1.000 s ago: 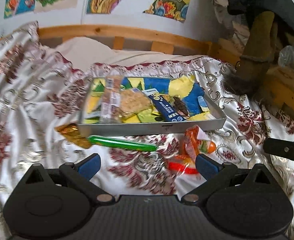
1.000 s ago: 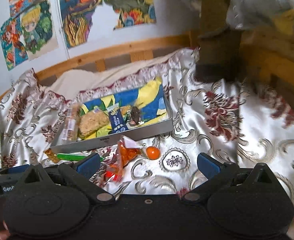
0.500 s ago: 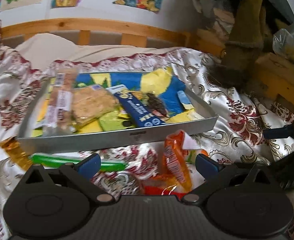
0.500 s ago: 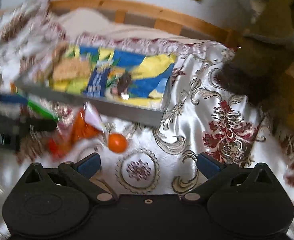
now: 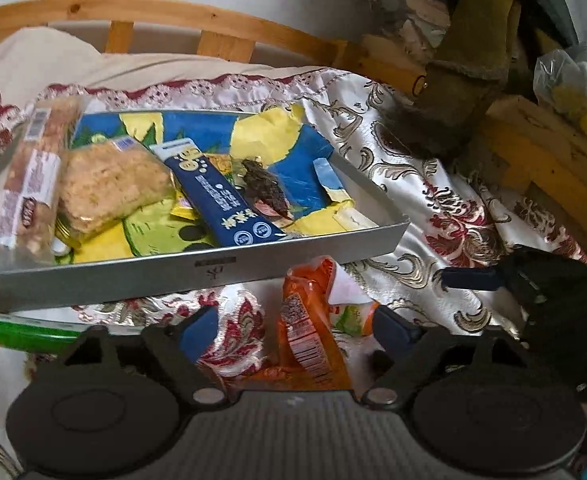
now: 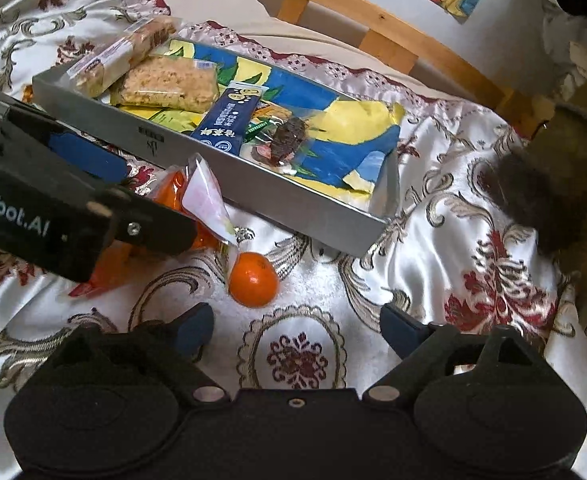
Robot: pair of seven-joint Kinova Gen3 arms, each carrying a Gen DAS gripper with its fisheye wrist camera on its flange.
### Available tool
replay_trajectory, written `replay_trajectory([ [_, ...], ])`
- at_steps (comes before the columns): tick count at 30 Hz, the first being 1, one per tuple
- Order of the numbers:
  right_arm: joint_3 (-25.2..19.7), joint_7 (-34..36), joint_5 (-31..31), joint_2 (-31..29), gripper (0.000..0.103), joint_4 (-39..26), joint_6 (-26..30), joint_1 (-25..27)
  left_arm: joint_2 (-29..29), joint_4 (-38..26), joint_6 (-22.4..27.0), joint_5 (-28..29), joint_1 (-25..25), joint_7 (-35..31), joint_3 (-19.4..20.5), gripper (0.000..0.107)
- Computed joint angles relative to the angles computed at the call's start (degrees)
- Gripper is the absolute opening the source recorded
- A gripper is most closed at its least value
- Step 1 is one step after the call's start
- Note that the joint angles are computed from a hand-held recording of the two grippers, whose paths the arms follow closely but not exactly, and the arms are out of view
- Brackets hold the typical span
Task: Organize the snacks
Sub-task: 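Grasp the orange chip bag with left tool while right tool grasps the tangerine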
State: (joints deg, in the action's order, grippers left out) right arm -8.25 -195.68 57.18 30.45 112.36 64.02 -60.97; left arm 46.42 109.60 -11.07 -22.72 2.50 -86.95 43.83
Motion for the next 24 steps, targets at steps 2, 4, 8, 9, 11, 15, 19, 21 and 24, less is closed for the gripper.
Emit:
replay_trajectory([
  [2, 0.3, 0.1, 1.2, 0.6, 0.081, 0.1, -0.1, 0.0, 0.7, -0.7, 1.3, -0.8, -0.2, -0.5, 0.8, 0.072],
  [4, 0.4, 0.3, 2.3, 1.1, 0.076, 0.3, -0.5, 0.1, 0.6, -1.2, 2.2, -0.7, 0.6, -1.5, 0.4, 0.064],
  [8, 0.3, 1.8, 3.3, 1.5, 0.055, 0.2, -1.6, 0.8, -0.2, -1.6, 2.8, 1.6, 3.0, -3.1, -1.8, 0.042],
  [9, 0.2, 2.2, 3.2, 1.4, 0.050, 0.1, -2.4, 1.2, 0.2, -1.6, 3.1, 1.9, 2.7, -3.3, -1.3, 0.040],
  [11, 0.2, 3.6, 2.6, 1.4, 0.036, -0.7, -3.4, 1.9, -0.6, -0.8, 1.6, 3.1, 3.8, -3.9, -2.7, 0.038],
  [15, 0.7, 7.9, 0.5, 2.3, 0.032, -3.3, -2.7, 1.9, -1.9, 0.5, -0.6, 3.7, 5.2, -3.6, -4.7, 0.035],
  [19, 1.2, 9.5, -1.6, 2.0, 0.031, -4.5, -1.9, 1.3, -1.4, 1.0, -0.1, 2.4, 2.6, -1.8, -2.2, 0.033],
  [21, 1.2, 9.4, -2.7, 1.3, 0.031, -4.7, -1.6, 0.8, -1.4, 1.6, -0.1, 1.8, 1.3, -1.3, -0.9, 0.033],
  [24, 1.0, 9.9, -4.1, 0.8, 0.031, -5.7, 0.7, -0.6, -2.3, 3.5, -1.3, 1.2, 0.1, -0.6, 0.0, 0.032],
])
